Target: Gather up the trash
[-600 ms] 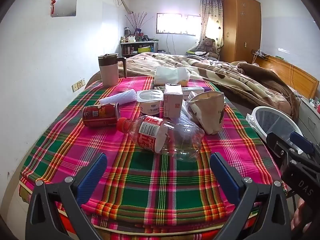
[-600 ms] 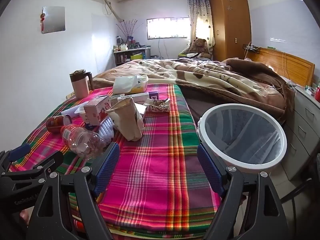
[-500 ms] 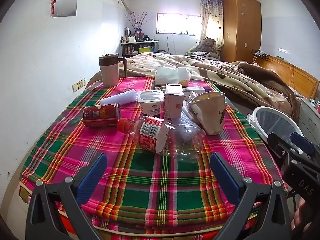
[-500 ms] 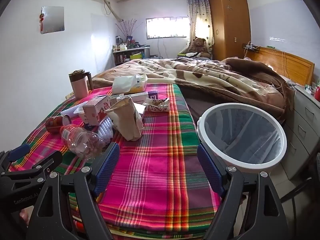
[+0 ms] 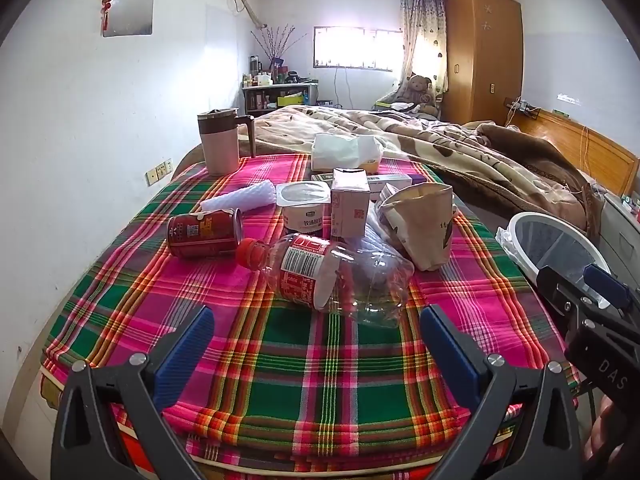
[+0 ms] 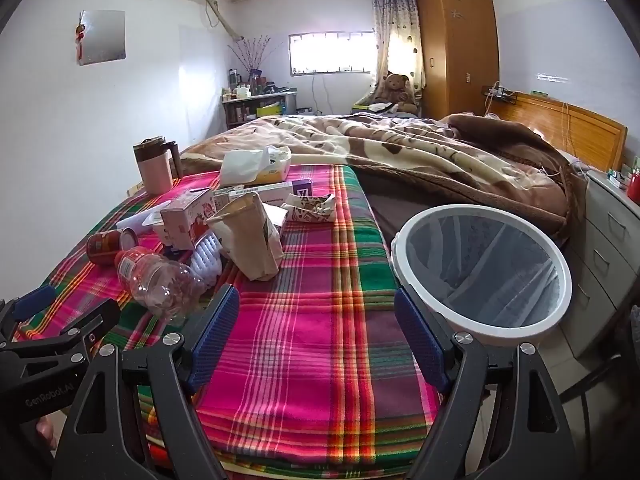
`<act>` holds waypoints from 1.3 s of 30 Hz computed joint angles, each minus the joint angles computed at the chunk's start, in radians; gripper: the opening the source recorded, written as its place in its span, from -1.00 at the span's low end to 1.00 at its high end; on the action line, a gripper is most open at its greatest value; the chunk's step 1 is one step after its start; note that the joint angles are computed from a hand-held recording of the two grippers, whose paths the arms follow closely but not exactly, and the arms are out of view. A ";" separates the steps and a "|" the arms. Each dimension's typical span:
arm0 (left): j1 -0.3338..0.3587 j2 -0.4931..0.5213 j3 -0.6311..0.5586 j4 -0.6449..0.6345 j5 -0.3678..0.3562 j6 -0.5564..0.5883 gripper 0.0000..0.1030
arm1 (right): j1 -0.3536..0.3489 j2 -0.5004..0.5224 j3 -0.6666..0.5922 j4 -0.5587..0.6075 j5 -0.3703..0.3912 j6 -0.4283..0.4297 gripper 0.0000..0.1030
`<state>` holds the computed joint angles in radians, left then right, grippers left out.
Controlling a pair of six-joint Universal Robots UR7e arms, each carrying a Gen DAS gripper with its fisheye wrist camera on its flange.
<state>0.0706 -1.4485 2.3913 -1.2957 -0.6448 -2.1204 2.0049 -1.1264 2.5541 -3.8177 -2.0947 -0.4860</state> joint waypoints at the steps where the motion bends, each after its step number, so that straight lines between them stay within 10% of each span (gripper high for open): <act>1: 0.000 0.000 0.001 -0.003 0.000 0.002 1.00 | -0.004 -0.001 0.000 0.000 0.002 -0.002 0.58; 39: 0.001 -0.008 0.010 -0.014 0.000 0.004 1.00 | 0.016 0.012 -0.007 -0.001 -0.029 0.003 0.58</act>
